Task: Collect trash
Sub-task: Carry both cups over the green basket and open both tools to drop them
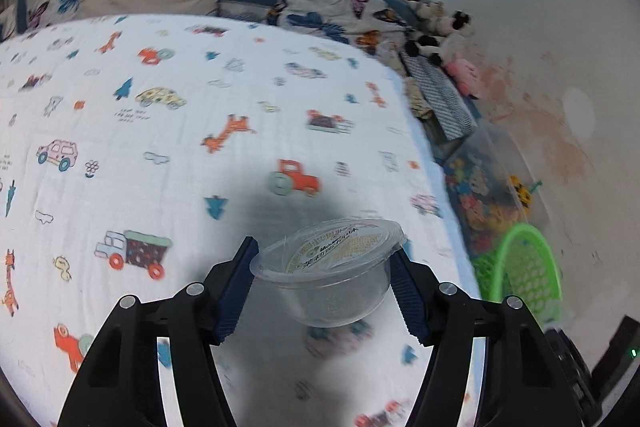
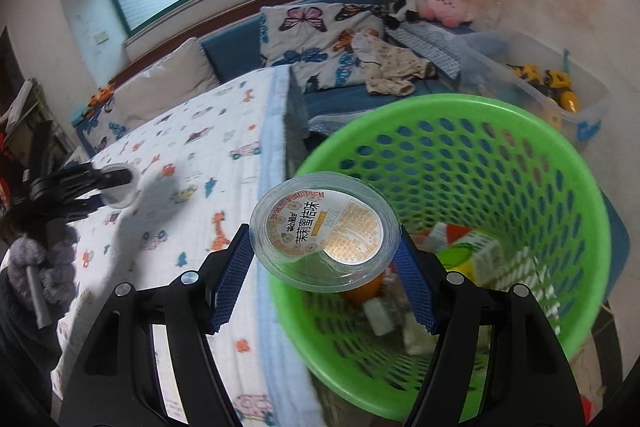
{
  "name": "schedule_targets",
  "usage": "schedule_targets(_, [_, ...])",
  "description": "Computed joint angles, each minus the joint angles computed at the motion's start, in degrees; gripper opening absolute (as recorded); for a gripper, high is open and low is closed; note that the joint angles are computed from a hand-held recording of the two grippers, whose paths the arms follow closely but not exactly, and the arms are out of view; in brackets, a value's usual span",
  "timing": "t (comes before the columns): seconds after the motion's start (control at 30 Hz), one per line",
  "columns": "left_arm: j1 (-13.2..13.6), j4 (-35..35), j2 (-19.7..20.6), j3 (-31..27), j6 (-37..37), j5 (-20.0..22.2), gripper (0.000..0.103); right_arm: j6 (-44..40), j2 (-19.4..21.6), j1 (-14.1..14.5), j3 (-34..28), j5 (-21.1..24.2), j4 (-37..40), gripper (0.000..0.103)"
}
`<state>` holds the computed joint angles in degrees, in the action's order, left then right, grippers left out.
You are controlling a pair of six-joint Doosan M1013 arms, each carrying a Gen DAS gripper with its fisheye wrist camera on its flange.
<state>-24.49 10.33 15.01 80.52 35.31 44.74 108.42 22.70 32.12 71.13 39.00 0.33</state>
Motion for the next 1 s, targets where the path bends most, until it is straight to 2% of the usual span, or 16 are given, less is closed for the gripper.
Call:
schedule_targets(0.23, [-2.6, -1.6, -0.2, -2.3, 4.3, -1.0, 0.062, 4.6, -1.7, -1.0, 2.2, -0.1, -3.9, 0.070])
schedule_targets(0.4, [-4.7, -2.5, 1.0, -5.2, 7.8, -0.7, 0.062, 6.1, -3.0, -1.6, 4.2, -0.7, -4.2, 0.075])
schedule_targets(0.73, [-9.0, -5.0, 5.4, -11.9, 15.2, 1.7, 0.062, 7.5, -6.5, -2.4, 8.5, -3.3, -4.3, 0.079])
schedule_targets(1.0, [-11.1, -7.5, 9.1, -16.6, 20.2, 4.9, 0.062, 8.2, -8.8, -2.4, 11.4, -4.8, -5.1, 0.083])
